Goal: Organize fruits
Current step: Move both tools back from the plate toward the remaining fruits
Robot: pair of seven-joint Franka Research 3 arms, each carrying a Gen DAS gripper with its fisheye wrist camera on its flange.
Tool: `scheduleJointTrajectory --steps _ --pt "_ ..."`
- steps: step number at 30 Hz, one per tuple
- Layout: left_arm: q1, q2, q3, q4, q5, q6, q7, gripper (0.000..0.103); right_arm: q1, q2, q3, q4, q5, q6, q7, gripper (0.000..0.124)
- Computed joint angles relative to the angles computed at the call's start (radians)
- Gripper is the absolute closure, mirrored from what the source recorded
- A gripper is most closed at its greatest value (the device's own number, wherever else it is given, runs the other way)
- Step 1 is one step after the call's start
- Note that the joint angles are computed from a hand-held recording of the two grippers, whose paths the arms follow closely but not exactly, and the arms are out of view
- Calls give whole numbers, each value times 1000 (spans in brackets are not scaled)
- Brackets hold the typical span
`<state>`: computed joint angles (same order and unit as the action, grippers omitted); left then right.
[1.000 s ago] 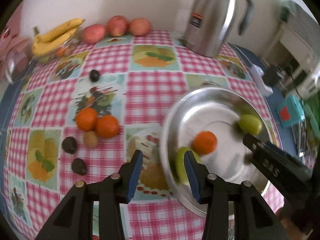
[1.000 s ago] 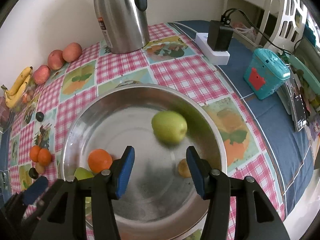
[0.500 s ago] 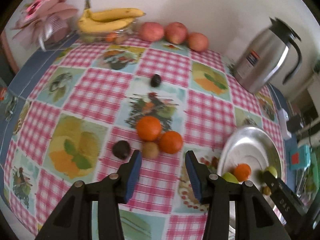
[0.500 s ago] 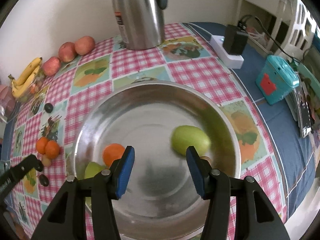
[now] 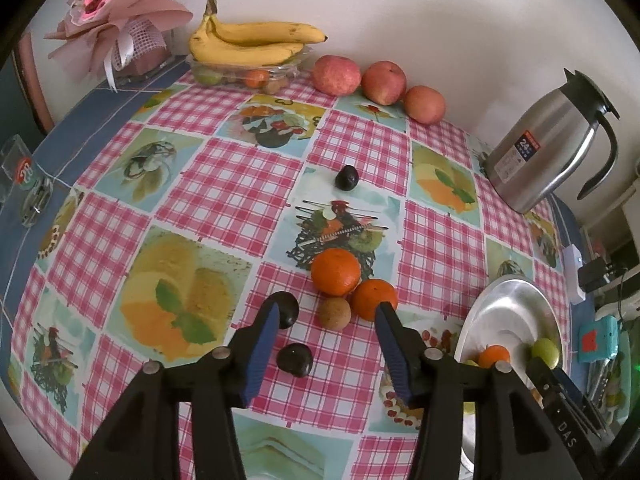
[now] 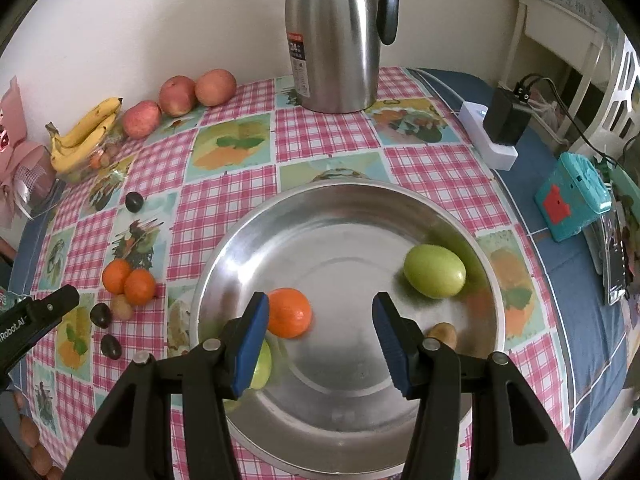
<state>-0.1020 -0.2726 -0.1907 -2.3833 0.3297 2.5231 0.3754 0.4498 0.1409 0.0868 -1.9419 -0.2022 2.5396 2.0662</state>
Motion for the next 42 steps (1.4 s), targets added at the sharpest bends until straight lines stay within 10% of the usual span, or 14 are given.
scheduleJointTrajectory --steps 9,17,42 --pt "-6 17 0 14 -5 -20 7 41 -4 10 3 1 39 -12 -33 69" --pt "-5 43 -9 34 25 -60 0 0 10 24 -6 9 -8 -22 -13 39" --pt "-12 26 -19 44 125 -110 12 0 19 0 -4 -26 -76 61 37 25"
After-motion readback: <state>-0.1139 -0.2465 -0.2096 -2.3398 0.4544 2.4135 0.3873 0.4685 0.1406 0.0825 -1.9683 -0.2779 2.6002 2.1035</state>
